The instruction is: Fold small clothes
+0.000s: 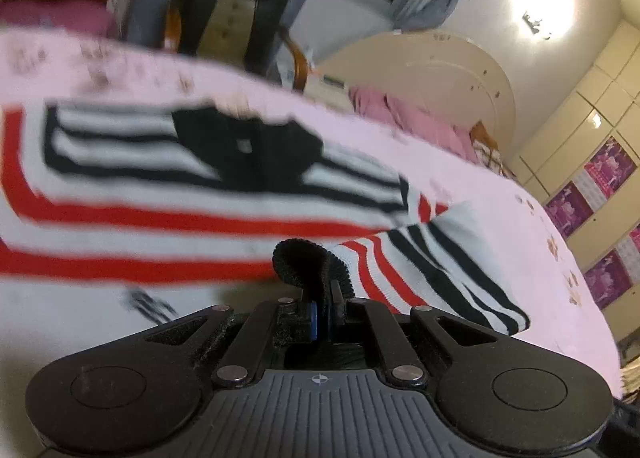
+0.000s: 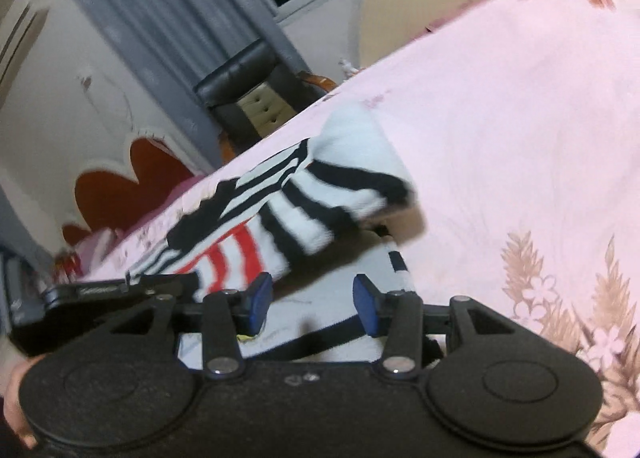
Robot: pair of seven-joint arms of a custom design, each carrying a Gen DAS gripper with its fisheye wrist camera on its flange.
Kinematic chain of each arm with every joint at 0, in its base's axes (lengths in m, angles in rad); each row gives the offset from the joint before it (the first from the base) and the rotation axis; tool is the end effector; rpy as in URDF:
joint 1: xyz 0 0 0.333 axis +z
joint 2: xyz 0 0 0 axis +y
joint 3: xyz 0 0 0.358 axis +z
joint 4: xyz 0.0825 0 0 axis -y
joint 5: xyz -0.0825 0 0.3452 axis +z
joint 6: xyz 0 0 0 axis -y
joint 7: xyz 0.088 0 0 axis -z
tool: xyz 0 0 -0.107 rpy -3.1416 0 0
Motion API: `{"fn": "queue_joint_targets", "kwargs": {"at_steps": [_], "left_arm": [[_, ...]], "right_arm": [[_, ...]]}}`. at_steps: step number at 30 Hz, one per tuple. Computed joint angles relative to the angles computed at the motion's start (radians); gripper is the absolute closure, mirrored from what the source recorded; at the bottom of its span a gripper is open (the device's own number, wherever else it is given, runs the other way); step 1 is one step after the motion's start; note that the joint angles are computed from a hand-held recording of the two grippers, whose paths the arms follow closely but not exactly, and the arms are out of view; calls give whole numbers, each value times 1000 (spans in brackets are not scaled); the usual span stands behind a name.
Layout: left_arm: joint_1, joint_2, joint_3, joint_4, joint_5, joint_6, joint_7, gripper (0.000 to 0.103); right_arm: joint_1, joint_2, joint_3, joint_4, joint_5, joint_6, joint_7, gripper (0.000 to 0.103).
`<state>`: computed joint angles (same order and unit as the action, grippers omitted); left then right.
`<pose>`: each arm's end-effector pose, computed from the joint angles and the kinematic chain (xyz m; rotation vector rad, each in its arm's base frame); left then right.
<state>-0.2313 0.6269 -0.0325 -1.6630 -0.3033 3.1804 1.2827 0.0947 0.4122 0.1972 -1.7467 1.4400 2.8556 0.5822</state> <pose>0.7100 -0.1572 0.4068 -2.1256 1.4898 -1.1599 0.6532 0.1200 0.4404 -1.4615 1.5569 -0.1020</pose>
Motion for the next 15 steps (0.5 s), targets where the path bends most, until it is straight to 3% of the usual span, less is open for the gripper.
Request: {"fn": "queue_joint_targets", "kwargs": {"at_steps": [4,11,15], "left_arm": [[-7,-34,45,-33,14,-18,-4,99],[58,-67,-10,-103,11,5,29,99],[82,-80,-32,-138,-1,26,51,99]], "right_arm": [[-26,47,9,59,61,-56,62,51],[-65,148,5,176,161,-230,204,45],[-69,198,9,233,208,-226,257,46]]}}
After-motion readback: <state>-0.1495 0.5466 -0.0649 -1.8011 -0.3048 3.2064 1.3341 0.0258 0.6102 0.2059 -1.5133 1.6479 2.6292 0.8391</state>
